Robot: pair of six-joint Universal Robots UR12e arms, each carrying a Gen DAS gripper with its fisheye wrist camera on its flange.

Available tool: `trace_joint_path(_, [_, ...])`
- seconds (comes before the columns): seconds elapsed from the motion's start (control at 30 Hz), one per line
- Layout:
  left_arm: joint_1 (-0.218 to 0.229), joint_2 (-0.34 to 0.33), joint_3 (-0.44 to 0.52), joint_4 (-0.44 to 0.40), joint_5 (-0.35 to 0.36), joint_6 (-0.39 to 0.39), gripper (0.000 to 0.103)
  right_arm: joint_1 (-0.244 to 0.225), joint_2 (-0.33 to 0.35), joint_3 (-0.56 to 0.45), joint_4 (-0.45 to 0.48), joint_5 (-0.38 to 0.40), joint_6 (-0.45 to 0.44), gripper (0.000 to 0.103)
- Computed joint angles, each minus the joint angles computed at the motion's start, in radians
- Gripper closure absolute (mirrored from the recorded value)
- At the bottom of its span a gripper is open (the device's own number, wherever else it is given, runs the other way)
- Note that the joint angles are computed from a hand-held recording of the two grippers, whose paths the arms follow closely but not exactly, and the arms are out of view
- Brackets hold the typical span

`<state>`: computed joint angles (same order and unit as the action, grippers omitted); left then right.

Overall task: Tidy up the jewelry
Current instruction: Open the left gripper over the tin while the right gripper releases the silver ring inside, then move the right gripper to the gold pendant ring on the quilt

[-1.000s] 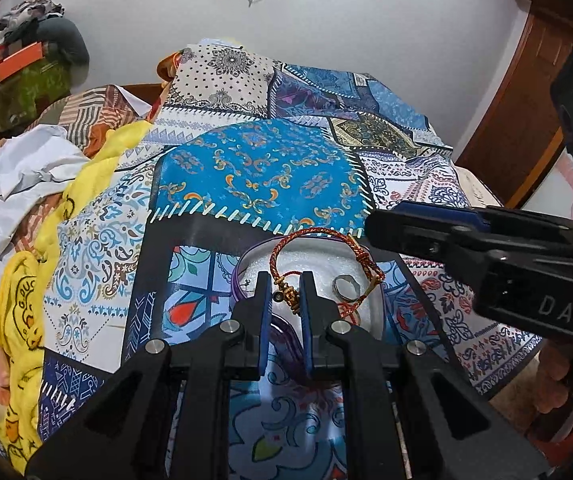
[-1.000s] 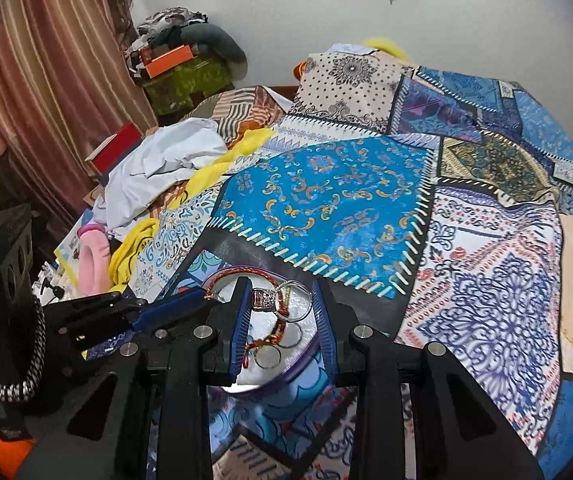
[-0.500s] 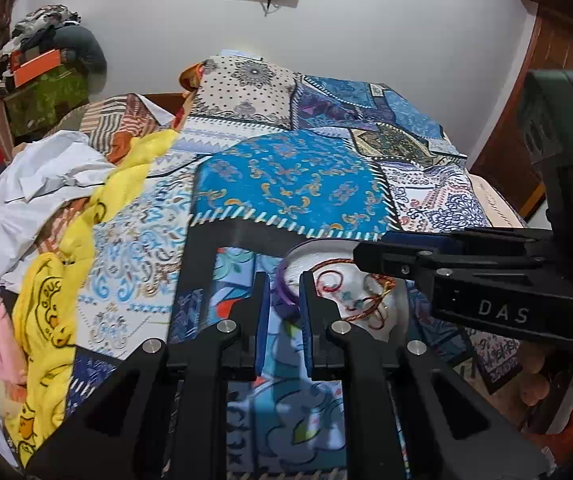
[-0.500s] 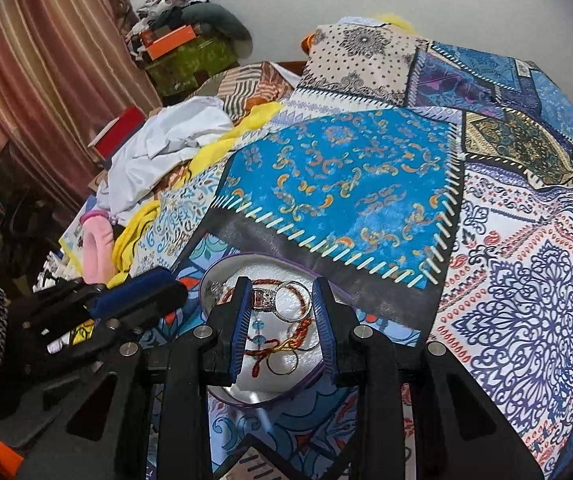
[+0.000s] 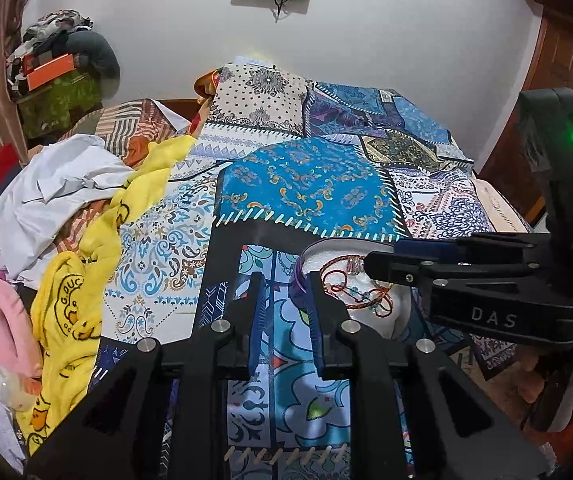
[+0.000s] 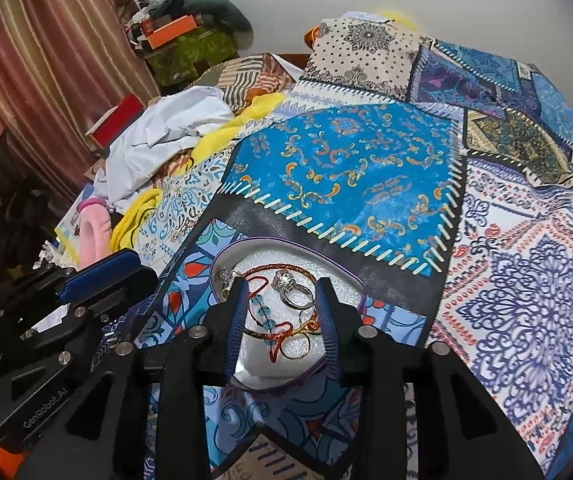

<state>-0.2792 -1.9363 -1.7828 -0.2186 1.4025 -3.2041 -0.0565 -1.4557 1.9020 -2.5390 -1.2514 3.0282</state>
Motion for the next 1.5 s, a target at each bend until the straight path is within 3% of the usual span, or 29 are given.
trace_joint_path(0.07, [-0.003, 0.004, -0.001, 0.003, 0.004, -0.002, 0.081, 0.000, -0.010, 0.007, -0.016, -0.009, -0.002, 0.063])
trace_joint_path(0.37, [-0.024, 0.024, -0.001, 0.014, 0.012, 0.009, 0.077, -0.023, -0.067, 0.046, -0.093, -0.028, 0.009, 0.062])
trace_joint_path(0.47, [-0.034, 0.029, 0.001, 0.020, 0.013, 0.013, 0.071, -0.036, -0.091, 0.067, -0.120, -0.034, 0.009, 0.062])
trace_joint_path(0.8, [-0.072, 0.027, 0.023, 0.009, -0.010, 0.037, 0.066, -0.093, -0.163, 0.130, -0.178, -0.050, 0.027, 0.062])
trace_joint_path(1.2, [-0.119, 0.000, 0.064, -0.046, -0.050, 0.059, 0.062, -0.181, -0.227, 0.196, -0.197, -0.078, 0.062, 0.062])
trace_joint_path(1.5, [-0.154, -0.038, 0.098, -0.134, -0.079, 0.116, 0.062, -0.227, -0.240, 0.228, -0.126, -0.064, 0.064, 0.062])
